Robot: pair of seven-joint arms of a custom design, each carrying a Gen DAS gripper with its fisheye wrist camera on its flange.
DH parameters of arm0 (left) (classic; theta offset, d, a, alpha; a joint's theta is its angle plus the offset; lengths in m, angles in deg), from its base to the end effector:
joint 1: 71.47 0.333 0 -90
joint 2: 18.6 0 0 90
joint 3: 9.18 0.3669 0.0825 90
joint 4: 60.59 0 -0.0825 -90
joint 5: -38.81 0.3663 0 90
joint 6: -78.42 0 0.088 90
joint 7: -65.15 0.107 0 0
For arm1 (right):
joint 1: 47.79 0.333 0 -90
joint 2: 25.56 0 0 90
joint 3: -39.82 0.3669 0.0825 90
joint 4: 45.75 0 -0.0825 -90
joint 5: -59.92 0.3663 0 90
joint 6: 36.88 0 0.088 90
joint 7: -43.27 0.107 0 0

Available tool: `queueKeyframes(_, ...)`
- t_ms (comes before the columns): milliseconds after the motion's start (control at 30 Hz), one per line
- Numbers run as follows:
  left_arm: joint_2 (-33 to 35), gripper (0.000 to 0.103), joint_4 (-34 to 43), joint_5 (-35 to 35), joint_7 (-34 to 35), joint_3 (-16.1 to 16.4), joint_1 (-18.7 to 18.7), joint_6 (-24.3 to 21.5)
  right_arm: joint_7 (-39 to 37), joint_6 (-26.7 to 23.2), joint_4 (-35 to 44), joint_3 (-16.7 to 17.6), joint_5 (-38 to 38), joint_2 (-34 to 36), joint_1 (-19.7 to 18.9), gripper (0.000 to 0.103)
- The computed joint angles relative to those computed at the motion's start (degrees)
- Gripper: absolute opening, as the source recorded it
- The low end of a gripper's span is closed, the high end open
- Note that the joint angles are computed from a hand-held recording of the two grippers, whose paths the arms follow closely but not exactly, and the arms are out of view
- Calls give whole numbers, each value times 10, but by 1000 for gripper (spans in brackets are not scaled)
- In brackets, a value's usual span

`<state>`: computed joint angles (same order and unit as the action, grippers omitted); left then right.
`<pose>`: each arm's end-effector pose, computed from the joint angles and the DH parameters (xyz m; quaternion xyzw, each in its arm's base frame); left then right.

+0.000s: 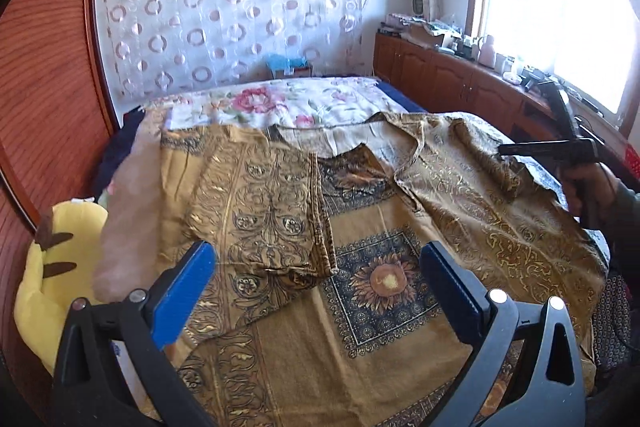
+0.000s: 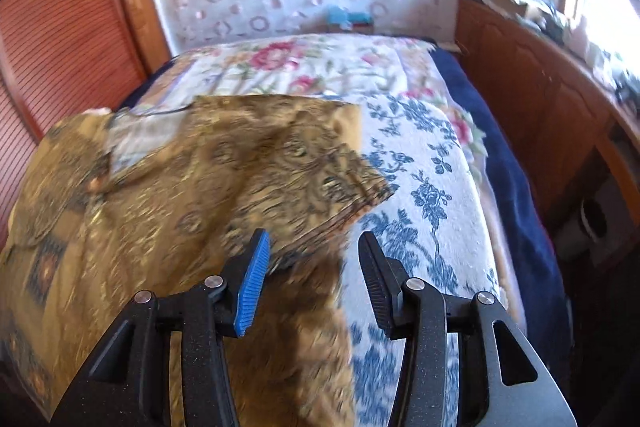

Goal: Fold small clothes

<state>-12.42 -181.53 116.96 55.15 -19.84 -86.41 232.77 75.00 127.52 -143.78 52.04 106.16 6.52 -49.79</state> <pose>0.5055 -0.2746 0.4595 -0.6856 0.5839 -0.2989 0.3157 0.7184 0.0598 0.3777 -0.7765 0.5117 -0.1508 0.3352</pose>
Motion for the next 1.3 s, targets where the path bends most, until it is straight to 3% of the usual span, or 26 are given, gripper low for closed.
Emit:
queueKeyframes(67,-5,103,-4,4,-1,-1,-1,-3,35,-21,24,-17,-17,14,10,45)
queueKeyframes(133,-6,103,-4,7,-3,-3,-4,-9,49,-28,39,-22,-31,22,16,29)
queueKeyframes(200,-5,103,-5,11,-5,-5,-5,-12,31,-20,40,-6,-28,22,8,11)
queueKeyframes(267,-2,103,-2,8,-3,-6,-7,-16,0,-13,38,14,-18,19,-2,5)
queueKeyframes(400,2,103,-1,11,-12,-4,-8,-13,-68,-12,34,48,12,4,-11,3)
queueKeyframes(567,0,103,-4,9,-13,-4,-8,-13,-89,32,11,33,9,-19,33,3)
queueKeyframes(733,-7,103,-12,18,-26,-3,-5,-12,-124,13,21,59,36,-19,21,3)
queueKeyframes(767,-8,103,-13,22,-30,-2,-3,-10,-136,8,20,63,46,-20,18,6)
queueKeyframes(833,-10,103,-14,24,-31,-2,1,-6,-147,4,21,58,54,-21,22,27)
queueKeyframes(867,-10,103,-15,25,-32,-2,2,-6,-155,10,18,57,63,-22,24,45)
queueKeyframes(900,-11,103,-15,24,-29,-1,3,-7,-162,21,18,57,73,-22,25,54)
queueKeyframes(1133,-6,103,-10,23,-11,8,20,-1,-41,36,48,-33,-30,10,75,56)
queueKeyframes(1300,3,103,-1,15,4,22,41,17,31,15,91,-56,-96,51,71,56)
